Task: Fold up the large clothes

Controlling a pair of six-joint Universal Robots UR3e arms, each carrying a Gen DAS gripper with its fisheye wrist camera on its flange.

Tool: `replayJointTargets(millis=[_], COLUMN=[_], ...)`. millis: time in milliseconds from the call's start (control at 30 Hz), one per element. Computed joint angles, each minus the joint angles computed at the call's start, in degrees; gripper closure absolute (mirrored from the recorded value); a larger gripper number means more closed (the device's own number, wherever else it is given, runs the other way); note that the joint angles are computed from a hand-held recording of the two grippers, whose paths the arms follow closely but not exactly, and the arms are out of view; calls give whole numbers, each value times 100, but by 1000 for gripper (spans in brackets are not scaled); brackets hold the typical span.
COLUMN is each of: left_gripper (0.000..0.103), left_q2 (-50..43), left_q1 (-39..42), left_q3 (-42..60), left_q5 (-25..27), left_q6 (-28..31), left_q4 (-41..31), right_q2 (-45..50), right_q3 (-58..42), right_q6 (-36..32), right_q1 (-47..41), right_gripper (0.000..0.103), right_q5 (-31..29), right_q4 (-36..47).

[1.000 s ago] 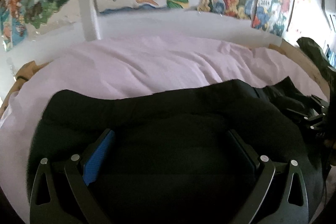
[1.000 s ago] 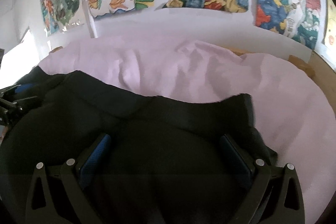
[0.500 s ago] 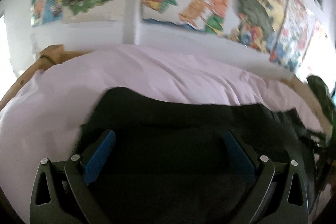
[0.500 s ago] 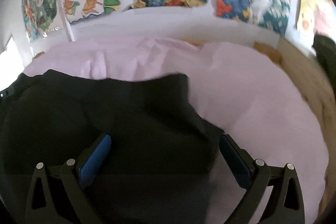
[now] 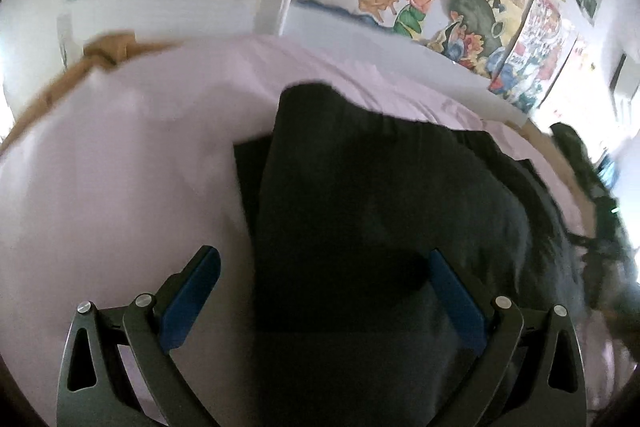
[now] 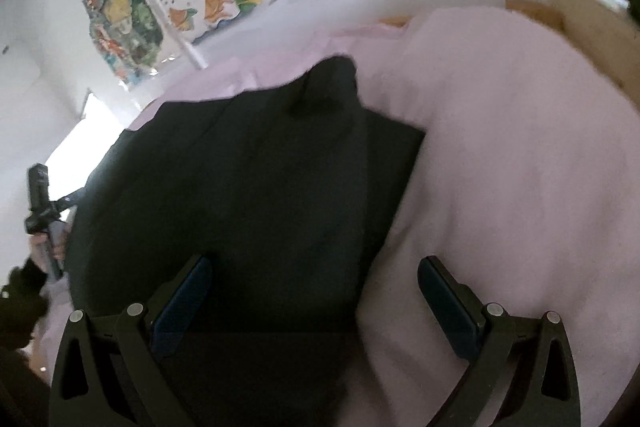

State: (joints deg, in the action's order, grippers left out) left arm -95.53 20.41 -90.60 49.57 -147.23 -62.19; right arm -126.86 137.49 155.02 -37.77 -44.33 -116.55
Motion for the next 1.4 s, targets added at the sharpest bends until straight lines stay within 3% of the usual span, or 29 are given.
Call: replayJointTargets(millis=[167,300,700,967,1033,1233,1333,1400], left_gripper=[1,1,1,1,1,5,23,45], left_q2=[-101,-295,-1176,-1437,-1404,-1202,-980,-864], left_q1=[210,129,6,-136,-213,-511,-586,-610], left_q3=[433,757,2088,2621,2564,2147,1815,1692], left_q5=[-238,-169,-238,-50,66,340,451,496], left_q6=[932,1661,2386,2173,2006,925,542,245], left_q4=[-1256,-2020,-3896,-4243,-4019,-3045,-2490,-2286], right_q2=[352,735,831,931,743,473,111,89], right_q3=[-120,-30,278,54,103,150,137,57], right_q6=[-530,-608,-1083,-736,-714,-394,-317,122], right_q1=[-89,-10,-235,102,115,263,175,394], right_gripper=[0,0,0,0,0,27,42,53], right_q5=[335,432,824,768,795,789,796,652], right_q4=[740,689,834,695,784,717,985,633])
